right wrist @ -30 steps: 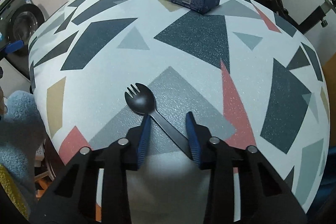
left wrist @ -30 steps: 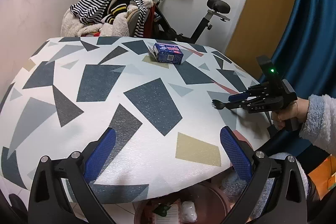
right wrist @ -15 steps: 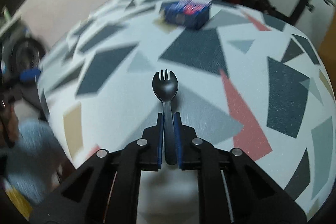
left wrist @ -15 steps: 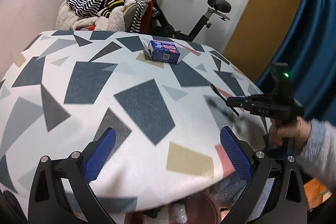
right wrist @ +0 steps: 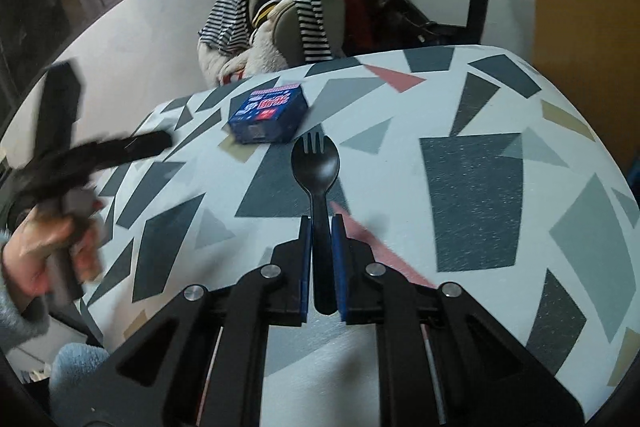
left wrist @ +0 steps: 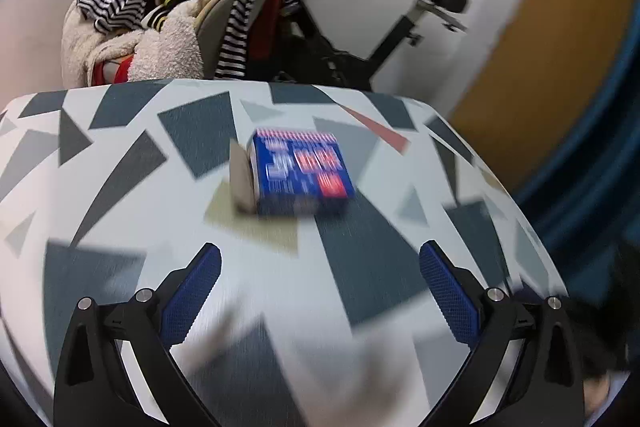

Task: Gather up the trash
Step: 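Lift the black spork with the right gripper while the left grasps the blue milk box, then carry the milk box over the bin and open the left gripper to drop it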

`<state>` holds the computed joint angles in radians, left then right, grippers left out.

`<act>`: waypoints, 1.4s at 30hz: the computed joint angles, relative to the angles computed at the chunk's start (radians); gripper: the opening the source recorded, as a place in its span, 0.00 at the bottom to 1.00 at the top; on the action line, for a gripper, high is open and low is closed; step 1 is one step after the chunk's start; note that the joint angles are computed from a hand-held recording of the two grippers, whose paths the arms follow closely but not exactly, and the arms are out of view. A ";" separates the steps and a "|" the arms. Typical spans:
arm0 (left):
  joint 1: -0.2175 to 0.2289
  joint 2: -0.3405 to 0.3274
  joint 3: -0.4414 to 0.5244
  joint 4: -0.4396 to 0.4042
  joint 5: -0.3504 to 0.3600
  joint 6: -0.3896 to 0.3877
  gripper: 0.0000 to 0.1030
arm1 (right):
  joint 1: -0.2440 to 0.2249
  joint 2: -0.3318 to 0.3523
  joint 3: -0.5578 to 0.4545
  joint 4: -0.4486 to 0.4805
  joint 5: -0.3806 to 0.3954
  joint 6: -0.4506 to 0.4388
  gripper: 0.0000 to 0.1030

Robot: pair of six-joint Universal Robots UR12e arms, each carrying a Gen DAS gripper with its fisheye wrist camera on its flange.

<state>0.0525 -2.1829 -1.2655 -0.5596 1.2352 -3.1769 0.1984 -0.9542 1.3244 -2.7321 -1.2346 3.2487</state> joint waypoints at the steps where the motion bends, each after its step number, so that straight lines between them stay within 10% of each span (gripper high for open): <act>1: -0.011 -0.025 0.040 -0.011 0.039 0.006 0.94 | -0.005 0.001 0.002 -0.009 0.004 0.013 0.13; 11: -0.072 -0.195 0.313 -0.222 0.259 0.040 0.94 | -0.019 0.008 0.012 -0.038 0.019 0.028 0.13; 18: -0.064 -0.167 0.252 -0.216 0.247 0.061 0.76 | -0.021 0.004 0.021 -0.035 0.025 0.045 0.13; 42: 0.045 0.482 -0.659 0.255 0.051 0.116 0.76 | 0.062 -0.166 0.221 -0.060 0.067 -0.038 0.13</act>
